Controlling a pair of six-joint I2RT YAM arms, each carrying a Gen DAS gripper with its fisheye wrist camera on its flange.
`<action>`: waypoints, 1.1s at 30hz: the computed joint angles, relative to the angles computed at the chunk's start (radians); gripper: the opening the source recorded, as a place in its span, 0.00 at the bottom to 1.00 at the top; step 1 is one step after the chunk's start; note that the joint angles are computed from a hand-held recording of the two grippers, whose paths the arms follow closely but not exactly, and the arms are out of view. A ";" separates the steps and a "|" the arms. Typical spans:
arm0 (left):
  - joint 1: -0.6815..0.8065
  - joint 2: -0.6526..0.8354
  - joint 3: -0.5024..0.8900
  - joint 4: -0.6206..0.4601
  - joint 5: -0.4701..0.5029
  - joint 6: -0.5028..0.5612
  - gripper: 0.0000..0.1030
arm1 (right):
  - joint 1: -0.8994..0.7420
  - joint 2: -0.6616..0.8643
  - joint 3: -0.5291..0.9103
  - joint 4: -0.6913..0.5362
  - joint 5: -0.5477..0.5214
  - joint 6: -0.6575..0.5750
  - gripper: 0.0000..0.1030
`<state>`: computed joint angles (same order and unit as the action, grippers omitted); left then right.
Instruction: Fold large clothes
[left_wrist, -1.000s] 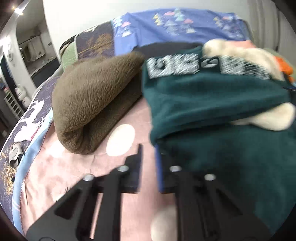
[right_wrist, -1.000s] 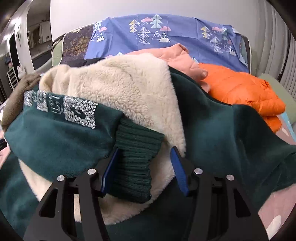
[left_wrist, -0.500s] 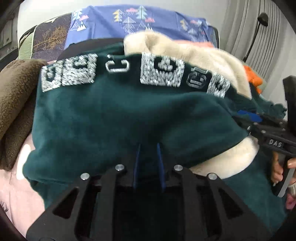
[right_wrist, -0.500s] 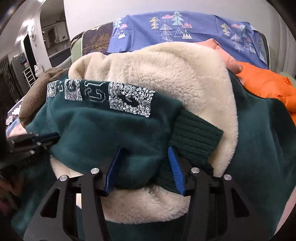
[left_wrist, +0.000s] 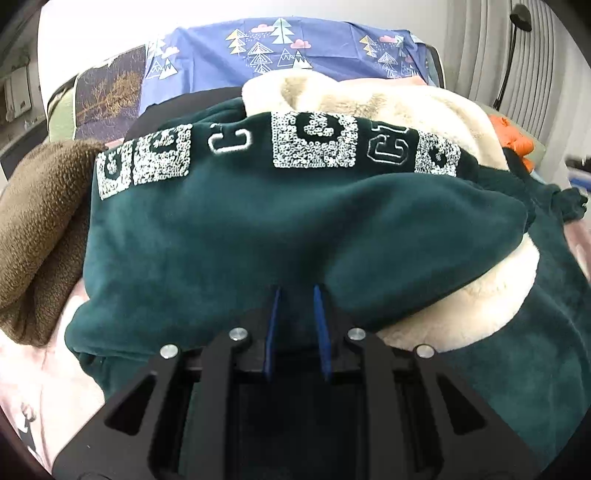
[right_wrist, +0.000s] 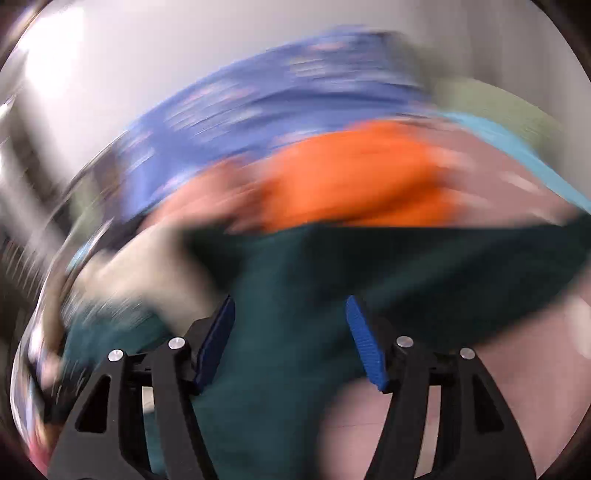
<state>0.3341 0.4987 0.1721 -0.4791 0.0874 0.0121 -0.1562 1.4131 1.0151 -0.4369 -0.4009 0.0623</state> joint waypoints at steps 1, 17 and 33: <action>0.028 0.009 0.001 0.007 0.030 0.011 0.19 | -0.109 0.063 0.049 -0.014 -0.022 0.030 0.66; 0.080 -0.003 -0.016 0.011 0.082 0.033 0.19 | -0.339 0.526 0.422 0.017 0.088 0.153 0.32; 0.176 0.009 -0.022 0.017 0.170 0.089 0.19 | -0.575 0.537 0.273 0.201 -0.423 0.352 0.72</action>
